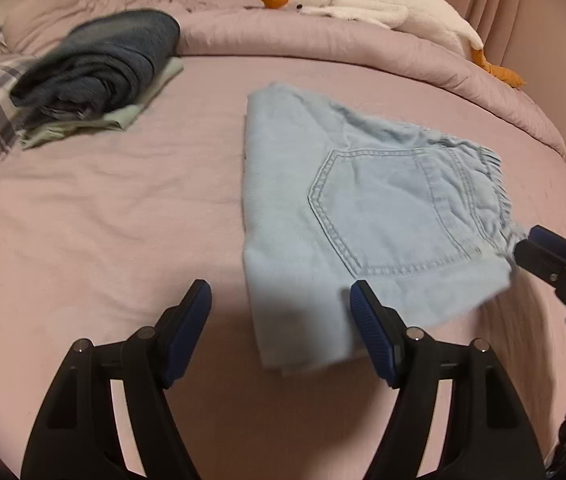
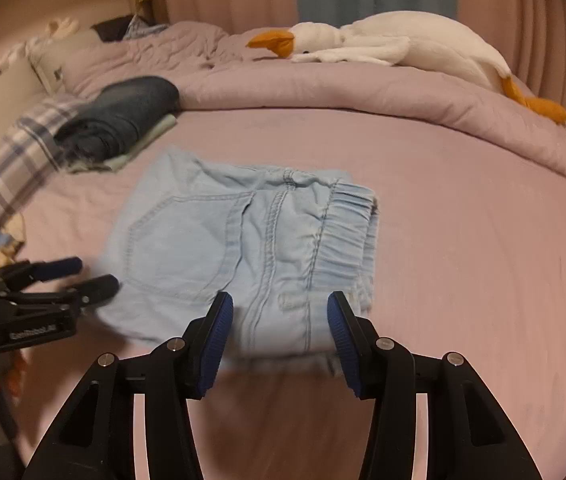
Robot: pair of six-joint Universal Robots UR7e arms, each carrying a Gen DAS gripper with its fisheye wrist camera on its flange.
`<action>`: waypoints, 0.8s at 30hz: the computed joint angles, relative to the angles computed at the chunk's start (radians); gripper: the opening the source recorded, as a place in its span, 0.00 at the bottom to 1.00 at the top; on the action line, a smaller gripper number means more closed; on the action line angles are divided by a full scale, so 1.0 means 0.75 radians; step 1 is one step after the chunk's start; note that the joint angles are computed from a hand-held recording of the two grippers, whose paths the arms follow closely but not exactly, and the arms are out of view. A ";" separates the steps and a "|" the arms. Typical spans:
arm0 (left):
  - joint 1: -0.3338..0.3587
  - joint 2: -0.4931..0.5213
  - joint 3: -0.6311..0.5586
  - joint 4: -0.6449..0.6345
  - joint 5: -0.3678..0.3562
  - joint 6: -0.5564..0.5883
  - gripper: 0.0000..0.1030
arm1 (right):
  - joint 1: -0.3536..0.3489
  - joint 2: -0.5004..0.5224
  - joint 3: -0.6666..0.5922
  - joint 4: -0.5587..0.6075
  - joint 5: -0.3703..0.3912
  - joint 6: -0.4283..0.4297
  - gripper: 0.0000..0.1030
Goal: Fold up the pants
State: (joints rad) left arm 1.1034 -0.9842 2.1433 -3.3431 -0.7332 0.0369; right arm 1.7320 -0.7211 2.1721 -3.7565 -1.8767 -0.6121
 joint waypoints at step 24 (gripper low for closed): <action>-0.456 -0.378 0.399 0.286 0.272 -0.486 0.99 | 0.158 -0.293 0.350 -0.054 -0.049 0.184 0.98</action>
State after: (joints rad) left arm 0.7616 -1.2677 2.4424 -3.1284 -0.5293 -0.3274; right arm 1.8502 -0.9410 2.4344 -3.7973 -1.9134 -0.4740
